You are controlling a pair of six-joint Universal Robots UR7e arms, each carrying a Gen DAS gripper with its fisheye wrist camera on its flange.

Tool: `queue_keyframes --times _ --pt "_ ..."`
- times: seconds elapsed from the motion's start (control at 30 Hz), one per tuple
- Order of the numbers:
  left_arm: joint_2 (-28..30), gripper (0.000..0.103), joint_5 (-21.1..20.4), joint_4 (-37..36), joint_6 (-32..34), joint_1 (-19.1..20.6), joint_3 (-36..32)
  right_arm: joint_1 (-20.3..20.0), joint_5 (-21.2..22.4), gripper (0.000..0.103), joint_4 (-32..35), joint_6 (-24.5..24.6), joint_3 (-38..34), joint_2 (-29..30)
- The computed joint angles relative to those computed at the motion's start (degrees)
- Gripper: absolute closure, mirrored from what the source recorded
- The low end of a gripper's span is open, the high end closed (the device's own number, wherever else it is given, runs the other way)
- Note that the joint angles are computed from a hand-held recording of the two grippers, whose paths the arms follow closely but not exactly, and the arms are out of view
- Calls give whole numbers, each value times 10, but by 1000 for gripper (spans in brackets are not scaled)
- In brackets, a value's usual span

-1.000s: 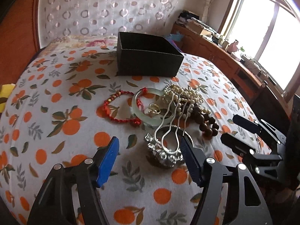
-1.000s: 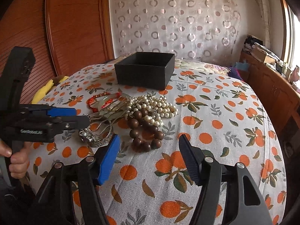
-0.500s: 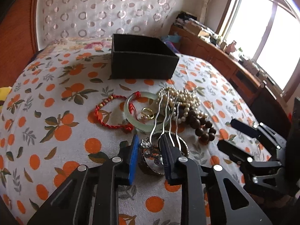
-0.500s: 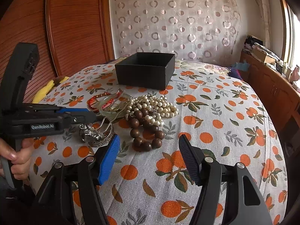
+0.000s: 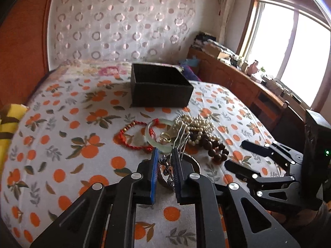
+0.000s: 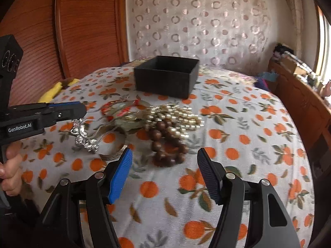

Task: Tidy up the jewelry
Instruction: 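Move the left tool to the silver hairpins and close on them, then lift the silver hairpins with the left tool and carry them over the black box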

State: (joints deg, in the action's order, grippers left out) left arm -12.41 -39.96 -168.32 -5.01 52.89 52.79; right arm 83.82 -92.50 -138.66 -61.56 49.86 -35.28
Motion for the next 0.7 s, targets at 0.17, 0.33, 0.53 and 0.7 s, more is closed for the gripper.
queue_keyframes --times 0.17,0.33,0.53,0.7 --pt "-4 95 30 -47 41 -11 11 13 -2 70 61 -8 -24 12" --pt "-5 95 52 -65 60 -16 14 26 -31 78 117 -12 -71 46" --pt "-15 95 60 -86 67 -19 30 34 -52 80 160 -5 -119 76" --pt "-17 95 67 -92 75 -21 33 36 -60 100 168 -19 -128 81"
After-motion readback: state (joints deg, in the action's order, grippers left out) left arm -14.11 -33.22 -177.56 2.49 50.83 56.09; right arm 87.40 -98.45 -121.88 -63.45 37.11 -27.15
